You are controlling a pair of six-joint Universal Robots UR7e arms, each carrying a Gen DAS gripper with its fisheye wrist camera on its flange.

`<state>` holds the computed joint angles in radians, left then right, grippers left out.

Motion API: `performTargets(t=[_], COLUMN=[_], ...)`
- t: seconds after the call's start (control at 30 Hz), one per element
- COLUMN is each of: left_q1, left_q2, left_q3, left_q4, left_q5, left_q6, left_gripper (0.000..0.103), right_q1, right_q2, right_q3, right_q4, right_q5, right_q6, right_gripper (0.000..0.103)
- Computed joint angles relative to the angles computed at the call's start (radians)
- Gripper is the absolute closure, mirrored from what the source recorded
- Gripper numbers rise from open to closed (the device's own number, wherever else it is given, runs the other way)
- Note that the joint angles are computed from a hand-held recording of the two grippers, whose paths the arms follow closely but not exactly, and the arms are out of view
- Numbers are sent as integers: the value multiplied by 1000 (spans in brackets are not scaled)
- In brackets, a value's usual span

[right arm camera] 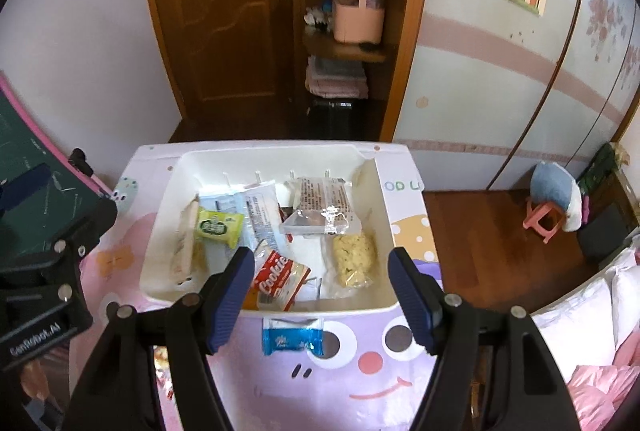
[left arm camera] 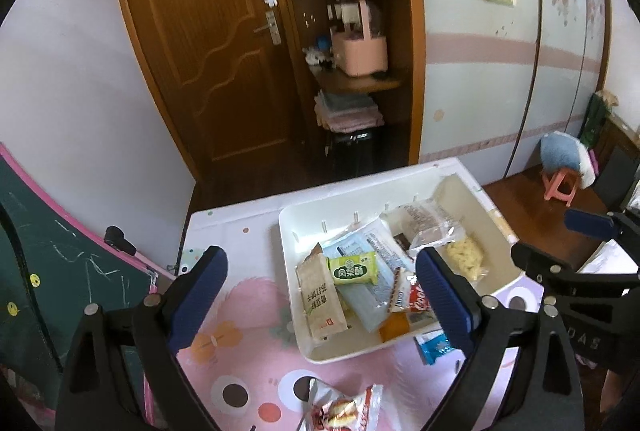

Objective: Organize snacks
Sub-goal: 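Withdraw both tools and lower them toward the remaining snacks, then grasp the clear nut bag with the left tool while the right tool grasps the chocolate wafer packet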

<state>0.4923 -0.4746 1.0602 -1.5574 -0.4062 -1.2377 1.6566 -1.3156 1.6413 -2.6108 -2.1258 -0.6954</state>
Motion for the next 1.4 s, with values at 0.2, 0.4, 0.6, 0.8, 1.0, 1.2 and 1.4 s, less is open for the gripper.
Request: performTargets(t=[0.2, 0.4, 0.6, 0.8, 1.0, 1.2, 1.4], left_q1=[-79, -140, -171, -161, -140, -112, -102], left_q2=[-37, -28, 27, 124, 202, 238, 238], left_q3=[71, 146, 215, 213, 209, 204, 216], left_q4=[-57, -247, -471, -507, -500, -480, -490], left_q5=[12, -31, -175, -349, -522, -615, -633], left_q6=[5, 125, 291, 353, 387, 374, 371], left_gripper=[2, 1, 1, 1, 1, 9, 24], right_q1=[12, -17, -113, -294, -440, -504, -500], right_q2=[-114, -244, -362, -414, -407, -400, -366], right_q3=[82, 184, 297, 359, 379, 402, 412], right_q4=[15, 13, -45, -23, 90, 113, 61], right_q5=[30, 50, 56, 103, 112, 129, 88], right_q6=[-36, -83, -151, -155, -25, 34, 57], right_gripper=[32, 32, 32, 32, 32, 33, 36])
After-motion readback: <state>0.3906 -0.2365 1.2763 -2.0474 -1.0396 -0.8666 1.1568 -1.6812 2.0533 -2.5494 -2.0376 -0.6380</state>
